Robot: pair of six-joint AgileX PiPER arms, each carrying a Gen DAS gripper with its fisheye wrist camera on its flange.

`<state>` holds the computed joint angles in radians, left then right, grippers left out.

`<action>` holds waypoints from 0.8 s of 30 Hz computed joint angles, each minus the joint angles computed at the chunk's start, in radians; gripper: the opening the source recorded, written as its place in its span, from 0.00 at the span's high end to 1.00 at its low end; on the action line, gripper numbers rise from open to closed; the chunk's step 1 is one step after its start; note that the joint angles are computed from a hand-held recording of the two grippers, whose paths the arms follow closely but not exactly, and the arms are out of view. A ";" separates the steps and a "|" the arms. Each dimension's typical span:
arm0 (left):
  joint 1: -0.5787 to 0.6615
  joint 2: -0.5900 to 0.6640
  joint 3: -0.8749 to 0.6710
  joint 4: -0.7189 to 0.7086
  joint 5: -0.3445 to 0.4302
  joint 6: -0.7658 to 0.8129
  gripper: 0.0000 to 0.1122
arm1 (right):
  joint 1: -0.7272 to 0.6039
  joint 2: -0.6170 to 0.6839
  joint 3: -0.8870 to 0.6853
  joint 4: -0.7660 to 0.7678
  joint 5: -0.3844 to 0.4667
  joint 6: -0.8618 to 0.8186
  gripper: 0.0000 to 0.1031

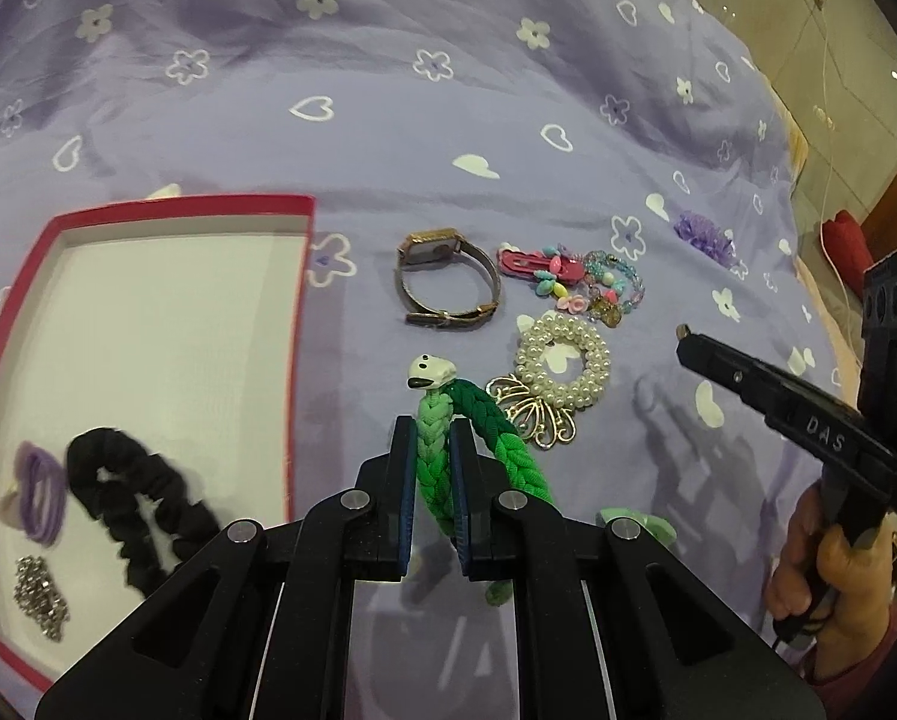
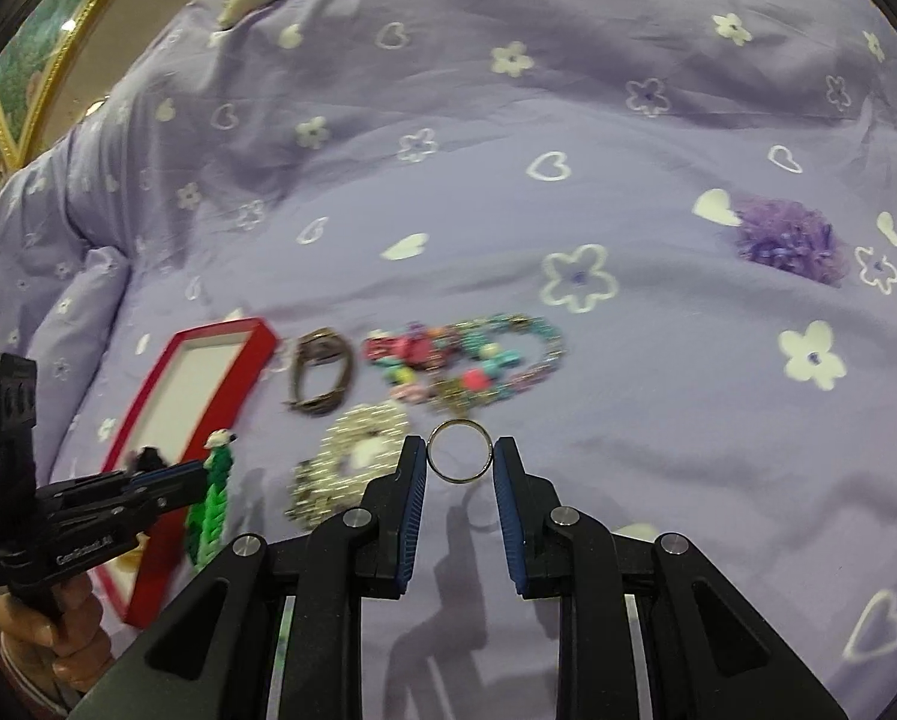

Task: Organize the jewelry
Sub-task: 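Carry bracelet and ring into the red tray and open both tools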

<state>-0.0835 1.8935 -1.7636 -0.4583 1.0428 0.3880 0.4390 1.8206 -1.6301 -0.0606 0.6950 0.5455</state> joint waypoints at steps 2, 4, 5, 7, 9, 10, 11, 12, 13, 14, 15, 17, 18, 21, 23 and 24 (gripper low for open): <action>0.016 -0.015 0.011 -0.007 -0.001 0.011 0.92 | 0.020 0.003 -0.013 -0.001 0.003 0.004 0.78; 0.033 -0.027 0.019 -0.014 0.001 0.021 0.92 | 0.038 0.013 -0.036 0.007 0.010 0.001 0.78; 0.042 -0.032 0.021 -0.019 0.003 0.027 0.92 | 0.048 0.020 -0.050 0.010 0.016 0.000 0.78; 0.063 -0.041 0.028 -0.028 0.004 0.038 0.92 | 0.069 0.035 -0.079 0.006 0.027 0.003 0.78; 0.086 -0.049 0.033 -0.037 0.007 0.048 0.92 | 0.089 0.053 -0.113 0.009 0.040 0.002 0.78; 0.094 -0.053 0.036 -0.039 0.009 0.052 0.92 | 0.098 0.061 -0.129 0.011 0.045 0.002 0.78; 0.102 -0.055 0.037 -0.040 0.009 0.054 0.92 | 0.107 0.071 -0.146 0.013 0.052 0.000 0.78; 0.112 -0.058 0.040 -0.042 0.009 0.059 0.92 | 0.117 0.080 -0.162 0.013 0.058 -0.001 0.78; 0.121 -0.060 0.041 -0.044 0.011 0.062 0.92 | 0.125 0.092 -0.184 0.015 0.067 -0.003 0.78; 0.133 -0.061 0.040 -0.046 0.012 0.066 0.92 | 0.133 0.103 -0.204 0.018 0.075 -0.005 0.78; 0.140 -0.062 0.041 -0.047 0.012 0.067 0.92 | 0.138 0.109 -0.214 0.019 0.078 -0.005 0.78; 0.162 -0.062 0.037 -0.055 0.016 0.074 0.92 | 0.156 0.140 -0.268 0.024 0.101 -0.010 0.78; 0.173 -0.062 0.036 -0.058 0.017 0.078 0.92 | 0.163 0.152 -0.291 0.024 0.110 -0.010 0.78; 0.200 -0.062 0.033 -0.064 0.020 0.087 0.92 | 0.185 0.194 -0.368 0.026 0.141 -0.016 0.78; 0.216 -0.061 0.029 -0.065 0.023 0.091 0.92 | 0.198 0.220 -0.418 0.028 0.162 -0.020 0.78; 0.223 -0.060 0.026 -0.066 0.024 0.093 0.92 | 0.203 0.234 -0.441 0.032 0.170 -0.025 0.78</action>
